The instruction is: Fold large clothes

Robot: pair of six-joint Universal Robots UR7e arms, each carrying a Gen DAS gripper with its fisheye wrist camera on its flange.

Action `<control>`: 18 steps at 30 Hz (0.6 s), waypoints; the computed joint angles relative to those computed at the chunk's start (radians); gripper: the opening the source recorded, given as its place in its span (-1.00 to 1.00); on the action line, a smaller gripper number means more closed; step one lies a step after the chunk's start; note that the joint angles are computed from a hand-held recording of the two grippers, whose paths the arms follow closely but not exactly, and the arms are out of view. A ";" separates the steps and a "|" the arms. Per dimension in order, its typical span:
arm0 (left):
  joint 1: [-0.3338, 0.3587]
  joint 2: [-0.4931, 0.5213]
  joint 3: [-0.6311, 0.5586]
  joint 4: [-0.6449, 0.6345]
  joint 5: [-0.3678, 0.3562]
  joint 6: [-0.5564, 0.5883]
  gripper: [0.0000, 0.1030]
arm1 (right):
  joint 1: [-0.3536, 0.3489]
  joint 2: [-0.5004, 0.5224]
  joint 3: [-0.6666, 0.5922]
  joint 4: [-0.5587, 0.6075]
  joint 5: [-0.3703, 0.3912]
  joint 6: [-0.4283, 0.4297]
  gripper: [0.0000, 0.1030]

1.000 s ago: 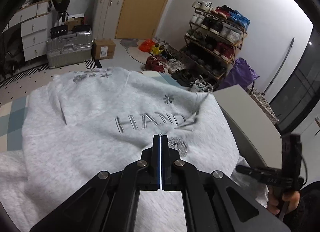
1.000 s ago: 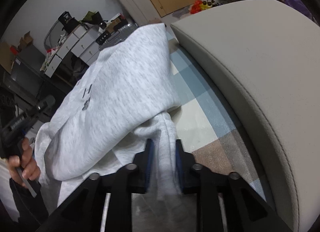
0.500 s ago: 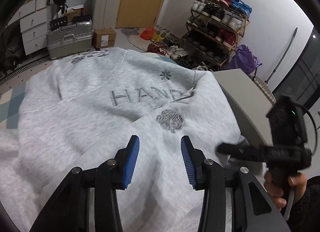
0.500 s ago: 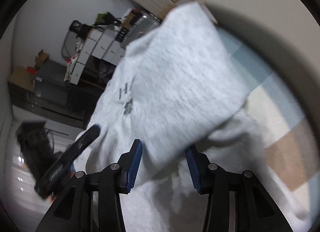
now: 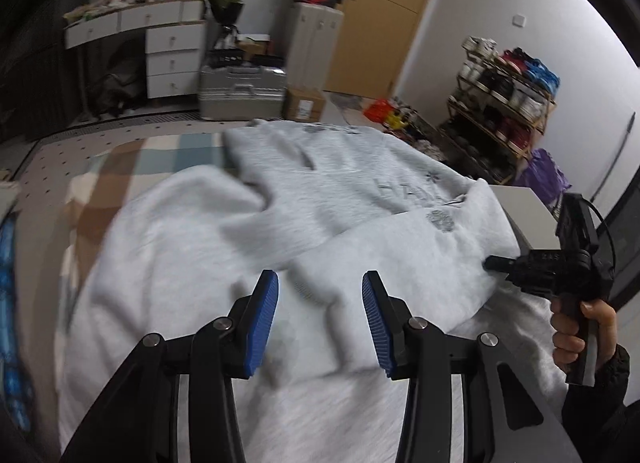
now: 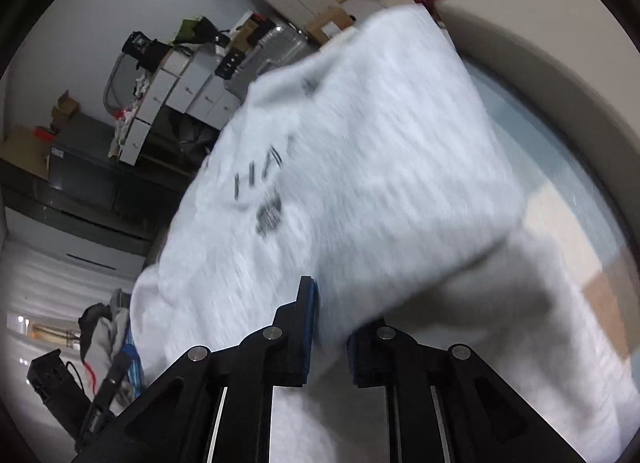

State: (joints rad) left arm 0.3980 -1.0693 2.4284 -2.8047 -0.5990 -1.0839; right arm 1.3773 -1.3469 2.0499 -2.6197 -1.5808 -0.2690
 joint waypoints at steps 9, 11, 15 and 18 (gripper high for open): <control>-0.163 -0.116 0.082 0.434 0.056 -0.475 -0.11 | 0.187 0.011 0.123 -0.106 -0.043 -0.214 0.01; -0.197 -0.135 0.091 0.508 0.052 -0.546 0.24 | 0.237 0.051 0.139 -0.144 -0.058 -0.246 0.19; -0.281 -0.165 0.100 0.713 0.030 -0.735 0.45 | 0.304 0.151 0.145 -0.203 -0.097 -0.256 0.20; -0.334 -0.187 0.119 0.811 0.001 -0.866 0.62 | 0.354 0.246 0.133 -0.303 -0.187 -0.244 0.20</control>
